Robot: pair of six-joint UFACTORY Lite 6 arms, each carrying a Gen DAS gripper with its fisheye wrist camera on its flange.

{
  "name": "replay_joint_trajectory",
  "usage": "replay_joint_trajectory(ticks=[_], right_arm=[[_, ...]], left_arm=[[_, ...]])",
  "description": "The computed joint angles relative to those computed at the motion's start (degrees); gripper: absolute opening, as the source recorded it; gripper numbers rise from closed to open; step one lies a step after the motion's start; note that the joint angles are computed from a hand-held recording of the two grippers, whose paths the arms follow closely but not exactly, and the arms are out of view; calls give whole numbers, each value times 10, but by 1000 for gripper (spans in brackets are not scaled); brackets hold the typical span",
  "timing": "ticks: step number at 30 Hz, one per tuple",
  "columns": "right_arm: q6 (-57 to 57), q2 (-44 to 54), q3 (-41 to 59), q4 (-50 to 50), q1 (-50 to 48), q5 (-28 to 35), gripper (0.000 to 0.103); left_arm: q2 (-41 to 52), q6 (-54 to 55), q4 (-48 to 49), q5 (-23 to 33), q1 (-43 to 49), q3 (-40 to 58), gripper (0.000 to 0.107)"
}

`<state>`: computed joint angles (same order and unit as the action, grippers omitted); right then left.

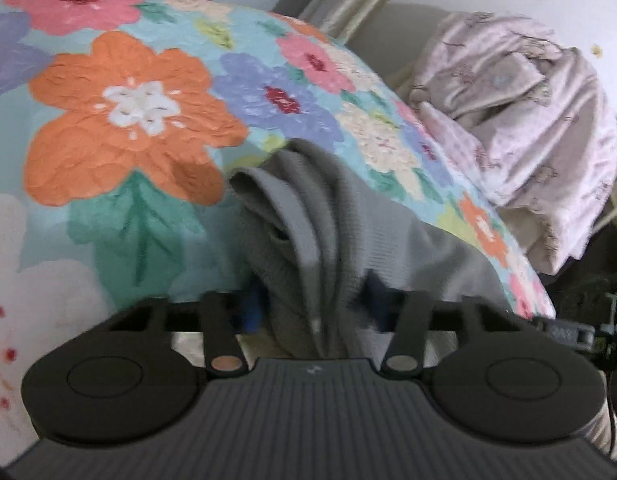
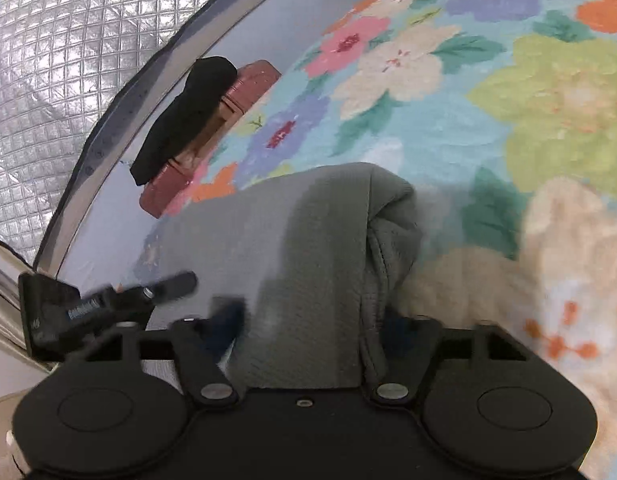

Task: Fold clothes

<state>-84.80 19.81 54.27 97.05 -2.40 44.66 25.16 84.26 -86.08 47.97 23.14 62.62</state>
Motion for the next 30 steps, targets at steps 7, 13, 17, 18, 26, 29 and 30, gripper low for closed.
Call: replay_joint_trajectory(ticks=[7, 13, 17, 18, 26, 29, 30], right_arm=[[-4, -59, -39, 71, -17, 25, 51], [1, -127, -73, 70, -72, 23, 47], [15, -206, -120, 61, -142, 62, 47], [21, -234, -133, 55, -162, 68, 47], [115, -420, -206, -46, -414, 186, 45], [139, -422, -190, -94, -518, 255, 44], [139, -420, -182, -110, -552, 275, 44]], left_arm=[[-44, -45, 56, -40, -55, 34, 37], [-27, -147, 107, 2, -104, 119, 32], [-35, -231, 155, 16, -157, 171, 32], [-36, -259, 176, 22, -174, 193, 32], [-7, -512, 331, 59, -326, 410, 31], [52, -653, 450, 88, -410, 550, 31], [71, -683, 468, 94, -435, 586, 30]])
